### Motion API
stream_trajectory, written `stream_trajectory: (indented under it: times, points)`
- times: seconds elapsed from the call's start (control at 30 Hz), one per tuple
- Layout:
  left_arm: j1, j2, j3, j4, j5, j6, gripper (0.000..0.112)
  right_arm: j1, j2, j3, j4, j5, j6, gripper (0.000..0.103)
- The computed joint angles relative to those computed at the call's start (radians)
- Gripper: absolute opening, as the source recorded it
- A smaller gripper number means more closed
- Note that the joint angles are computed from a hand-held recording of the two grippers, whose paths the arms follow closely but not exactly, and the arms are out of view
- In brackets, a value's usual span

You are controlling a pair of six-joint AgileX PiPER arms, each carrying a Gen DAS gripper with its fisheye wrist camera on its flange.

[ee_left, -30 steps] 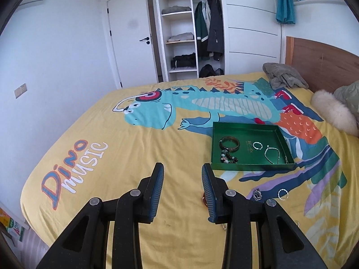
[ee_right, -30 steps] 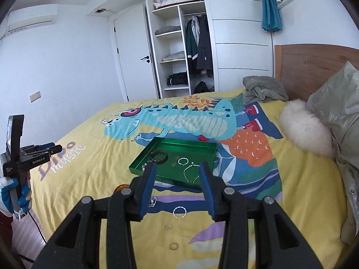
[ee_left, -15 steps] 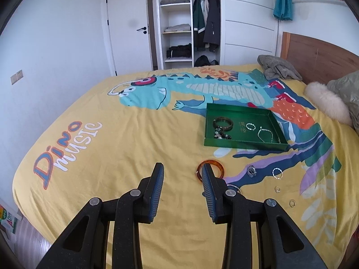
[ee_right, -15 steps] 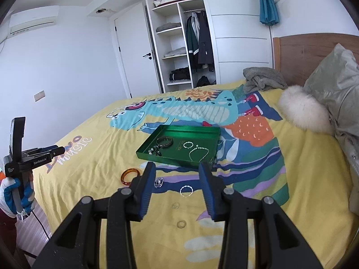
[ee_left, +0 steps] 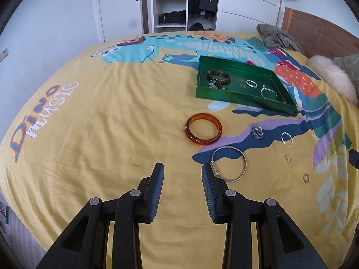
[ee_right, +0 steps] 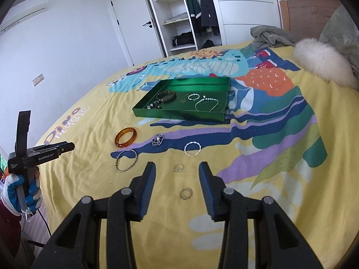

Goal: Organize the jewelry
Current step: 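Grasp the silver open bangle with left tool while right tool grasps the small ring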

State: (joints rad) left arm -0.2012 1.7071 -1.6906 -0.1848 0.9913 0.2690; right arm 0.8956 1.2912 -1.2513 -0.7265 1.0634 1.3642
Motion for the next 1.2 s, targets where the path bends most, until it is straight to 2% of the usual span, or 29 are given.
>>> stream_trajectory:
  times: [0.3, 0.5, 0.87, 1.0, 1.13, 1.2]
  points:
    - [-0.047, 0.144, -0.035, -0.032, -0.016, 0.039, 0.035, -0.217, 0.122, 0.05, 0.199, -0.266, -0.18, 0.038]
    - [-0.078, 0.225, -0.08, -0.04, -0.011, 0.054, 0.035, -0.311, 0.252, 0.005, 0.335, -0.354, -0.348, 0.038]
    - [-0.126, 0.316, -0.144, 0.02, -0.007, 0.014, 0.034, -0.378, 0.365, -0.036, 0.437, -0.396, -0.489, 0.034]
    - [-0.138, 0.315, -0.137, 0.029, -0.014, 0.023, 0.018, -0.379, 0.384, -0.048, 0.445, -0.391, -0.52, 0.018]
    - [-0.147, 0.293, -0.099, 0.042, -0.047, 0.018, 0.007, -0.371, 0.388, -0.058, 0.439, -0.379, -0.531, 0.018]
    - [-0.148, 0.274, -0.075, 0.046, -0.062, 0.012, 0.006, -0.361, 0.377, -0.051, 0.427, -0.381, -0.519, 0.018]
